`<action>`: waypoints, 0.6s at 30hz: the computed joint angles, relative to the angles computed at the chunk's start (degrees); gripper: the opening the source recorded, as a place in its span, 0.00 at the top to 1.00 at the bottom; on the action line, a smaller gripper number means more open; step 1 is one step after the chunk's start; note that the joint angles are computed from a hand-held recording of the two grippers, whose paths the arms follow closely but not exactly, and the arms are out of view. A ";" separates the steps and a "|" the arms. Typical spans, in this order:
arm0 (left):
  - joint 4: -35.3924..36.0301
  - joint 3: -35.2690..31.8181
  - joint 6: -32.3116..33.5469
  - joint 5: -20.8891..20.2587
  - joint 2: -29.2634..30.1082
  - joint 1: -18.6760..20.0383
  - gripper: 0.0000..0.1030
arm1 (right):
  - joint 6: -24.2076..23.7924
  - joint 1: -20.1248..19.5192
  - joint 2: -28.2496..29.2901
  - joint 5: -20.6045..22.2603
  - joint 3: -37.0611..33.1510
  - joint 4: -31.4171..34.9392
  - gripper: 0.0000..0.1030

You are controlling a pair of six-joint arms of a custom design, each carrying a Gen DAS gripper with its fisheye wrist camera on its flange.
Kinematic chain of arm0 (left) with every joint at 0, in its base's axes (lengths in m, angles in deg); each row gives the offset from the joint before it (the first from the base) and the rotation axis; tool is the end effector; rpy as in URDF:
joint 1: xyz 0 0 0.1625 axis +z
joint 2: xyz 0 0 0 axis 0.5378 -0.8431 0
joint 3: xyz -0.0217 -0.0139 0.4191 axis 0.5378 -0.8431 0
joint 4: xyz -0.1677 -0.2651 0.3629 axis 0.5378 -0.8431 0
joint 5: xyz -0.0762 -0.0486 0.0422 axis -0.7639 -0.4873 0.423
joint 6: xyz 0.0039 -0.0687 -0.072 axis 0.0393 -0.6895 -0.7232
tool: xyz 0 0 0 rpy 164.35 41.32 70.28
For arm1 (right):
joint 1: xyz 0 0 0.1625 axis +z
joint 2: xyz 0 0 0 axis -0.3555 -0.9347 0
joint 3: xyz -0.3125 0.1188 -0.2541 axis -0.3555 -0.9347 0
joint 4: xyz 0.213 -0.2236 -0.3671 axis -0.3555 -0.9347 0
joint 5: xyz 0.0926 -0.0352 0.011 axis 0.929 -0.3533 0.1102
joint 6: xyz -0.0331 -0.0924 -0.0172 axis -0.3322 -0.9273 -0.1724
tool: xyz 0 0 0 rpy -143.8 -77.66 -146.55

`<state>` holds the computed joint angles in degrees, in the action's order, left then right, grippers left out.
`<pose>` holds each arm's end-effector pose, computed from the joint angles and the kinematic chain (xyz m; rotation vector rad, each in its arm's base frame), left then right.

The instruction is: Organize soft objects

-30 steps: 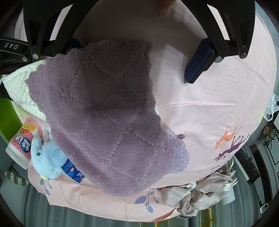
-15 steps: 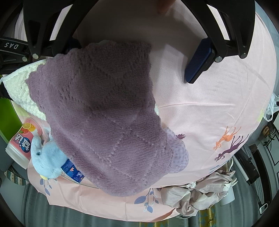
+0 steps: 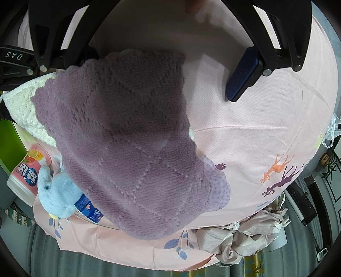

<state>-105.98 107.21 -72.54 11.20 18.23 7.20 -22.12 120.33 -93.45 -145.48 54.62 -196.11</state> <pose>-0.1690 -0.4105 0.0544 0.6234 2.3218 -0.6984 0.1217 -0.3497 0.0794 0.1753 -2.1680 0.8691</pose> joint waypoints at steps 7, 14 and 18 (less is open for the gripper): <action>0.86 -0.27 -0.07 -0.29 -0.34 0.10 0.01 | 0.00 0.00 0.00 0.00 0.00 0.00 0.00; 9.65 0.19 -0.09 -8.45 -8.67 1.91 0.02 | 0.00 0.00 0.00 0.00 0.00 0.00 0.00; 8.32 1.06 0.38 -14.03 -12.99 3.12 0.02 | 0.00 0.00 0.00 0.00 0.00 0.00 0.00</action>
